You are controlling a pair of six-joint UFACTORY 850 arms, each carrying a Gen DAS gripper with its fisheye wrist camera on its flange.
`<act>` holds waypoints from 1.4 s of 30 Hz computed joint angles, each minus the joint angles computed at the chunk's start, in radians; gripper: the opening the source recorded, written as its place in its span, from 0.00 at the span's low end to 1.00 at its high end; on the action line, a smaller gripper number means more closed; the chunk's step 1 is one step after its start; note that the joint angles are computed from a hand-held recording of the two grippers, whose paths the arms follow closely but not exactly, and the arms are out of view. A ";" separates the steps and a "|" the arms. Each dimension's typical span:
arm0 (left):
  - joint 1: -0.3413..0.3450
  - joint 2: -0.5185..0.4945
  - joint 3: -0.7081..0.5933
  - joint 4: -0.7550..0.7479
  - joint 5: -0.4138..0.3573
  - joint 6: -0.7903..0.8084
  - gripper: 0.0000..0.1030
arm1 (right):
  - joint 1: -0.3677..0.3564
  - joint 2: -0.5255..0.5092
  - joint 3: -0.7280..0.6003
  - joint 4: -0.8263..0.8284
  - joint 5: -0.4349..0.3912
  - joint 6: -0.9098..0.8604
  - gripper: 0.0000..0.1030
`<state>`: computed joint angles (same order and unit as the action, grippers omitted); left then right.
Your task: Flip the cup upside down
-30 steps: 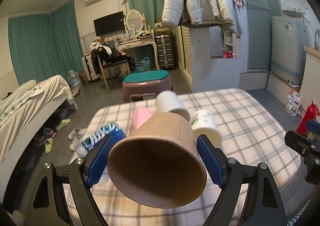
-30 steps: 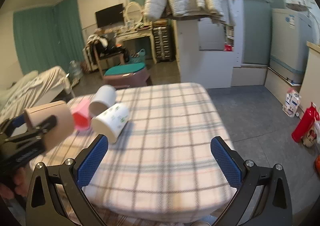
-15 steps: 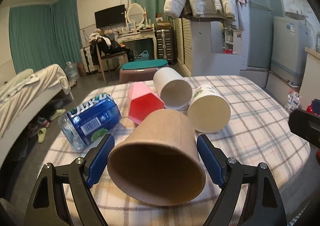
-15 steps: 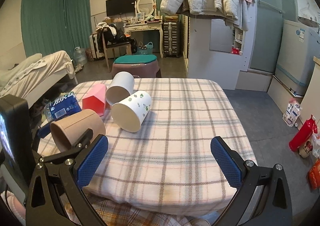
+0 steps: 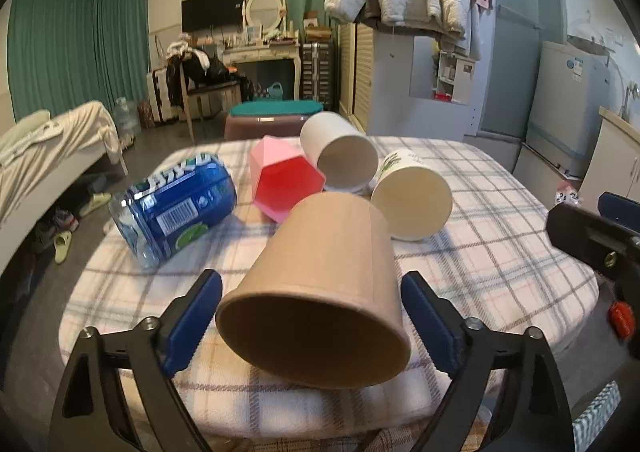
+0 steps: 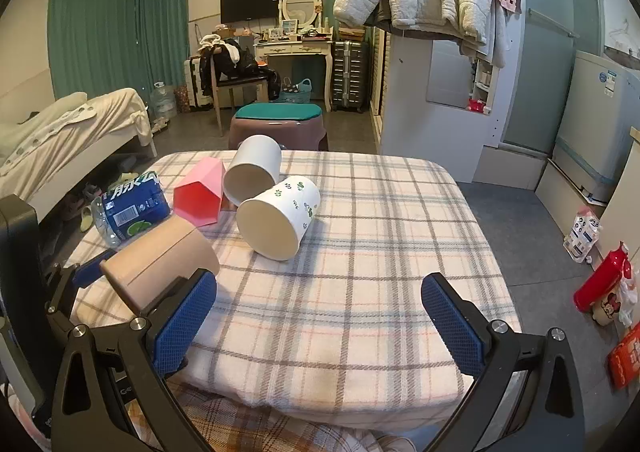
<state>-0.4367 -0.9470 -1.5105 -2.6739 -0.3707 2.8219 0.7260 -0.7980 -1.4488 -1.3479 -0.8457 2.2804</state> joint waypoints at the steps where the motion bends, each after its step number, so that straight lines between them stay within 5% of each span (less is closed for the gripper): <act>1: 0.006 -0.003 -0.005 0.060 0.003 -0.063 0.92 | 0.001 0.001 0.000 0.000 -0.004 0.000 1.00; 13: 0.061 0.069 0.061 0.327 -0.064 -0.259 0.98 | 0.006 0.021 -0.013 0.009 -0.042 0.010 1.00; 20: 0.130 0.088 0.035 0.568 -0.084 -0.531 1.00 | 0.005 -0.028 -0.127 0.123 -0.071 -0.141 1.00; 25: 0.160 0.058 -0.033 0.617 -0.030 -0.550 1.00 | -0.014 -0.090 -0.254 0.253 -0.035 -0.308 1.00; 32: 0.197 -0.022 -0.161 0.820 0.021 -0.756 1.00 | -0.100 -0.196 -0.464 0.632 0.147 -0.673 1.00; 42: 0.221 -0.130 -0.329 1.126 -0.020 -1.070 1.00 | -0.219 -0.403 -0.766 1.343 0.207 -1.206 1.00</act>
